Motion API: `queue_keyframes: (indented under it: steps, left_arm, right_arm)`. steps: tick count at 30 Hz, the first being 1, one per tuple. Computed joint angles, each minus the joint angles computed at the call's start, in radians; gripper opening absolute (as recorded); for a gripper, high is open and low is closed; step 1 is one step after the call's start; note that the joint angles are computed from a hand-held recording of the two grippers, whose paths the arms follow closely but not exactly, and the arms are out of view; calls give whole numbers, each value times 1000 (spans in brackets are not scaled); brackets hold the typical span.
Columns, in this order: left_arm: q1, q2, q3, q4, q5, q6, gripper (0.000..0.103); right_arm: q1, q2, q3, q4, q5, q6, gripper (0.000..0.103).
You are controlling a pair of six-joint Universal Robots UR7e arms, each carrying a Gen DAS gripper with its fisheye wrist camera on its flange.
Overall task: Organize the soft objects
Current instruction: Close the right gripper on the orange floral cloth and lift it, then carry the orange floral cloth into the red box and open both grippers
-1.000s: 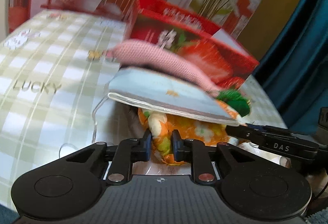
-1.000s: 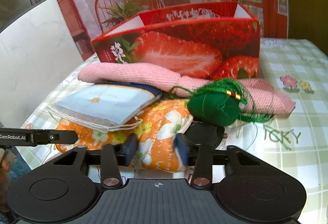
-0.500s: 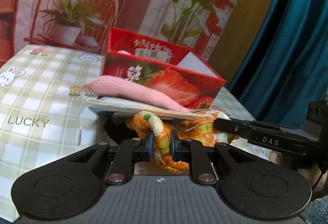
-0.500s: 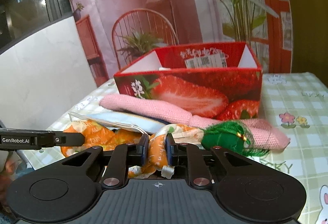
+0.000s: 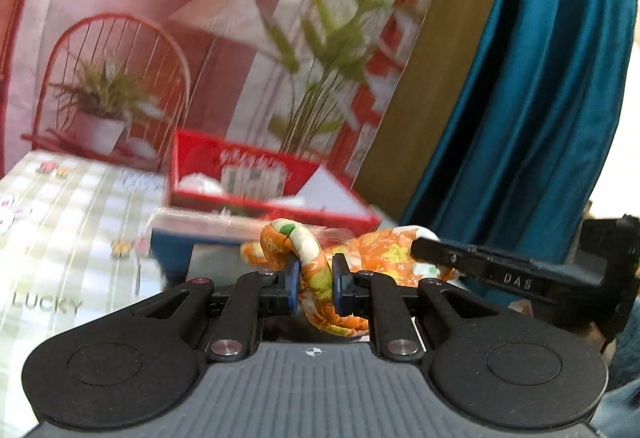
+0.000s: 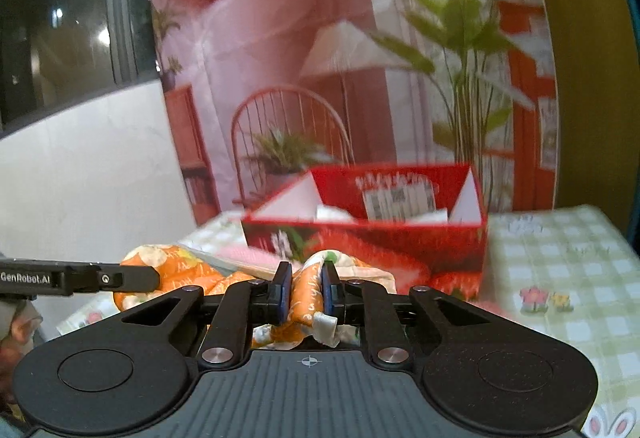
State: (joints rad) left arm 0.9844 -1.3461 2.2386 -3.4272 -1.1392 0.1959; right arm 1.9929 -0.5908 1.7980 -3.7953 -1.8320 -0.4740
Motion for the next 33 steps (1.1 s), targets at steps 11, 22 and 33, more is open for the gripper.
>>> queue_keyframes:
  steps: [11, 22, 33]
  left_arm:
    - [12, 74, -157, 10, -10, 91, 17]
    - [61, 318, -536, 150, 81, 143, 17]
    - [95, 480, -781, 394, 230, 139, 17]
  right_arm:
    - [-11, -10, -121, 67, 55, -96, 14]
    - [-60, 142, -480, 254, 7, -182, 14]
    - [-95, 315, -802, 519, -157, -117, 14]
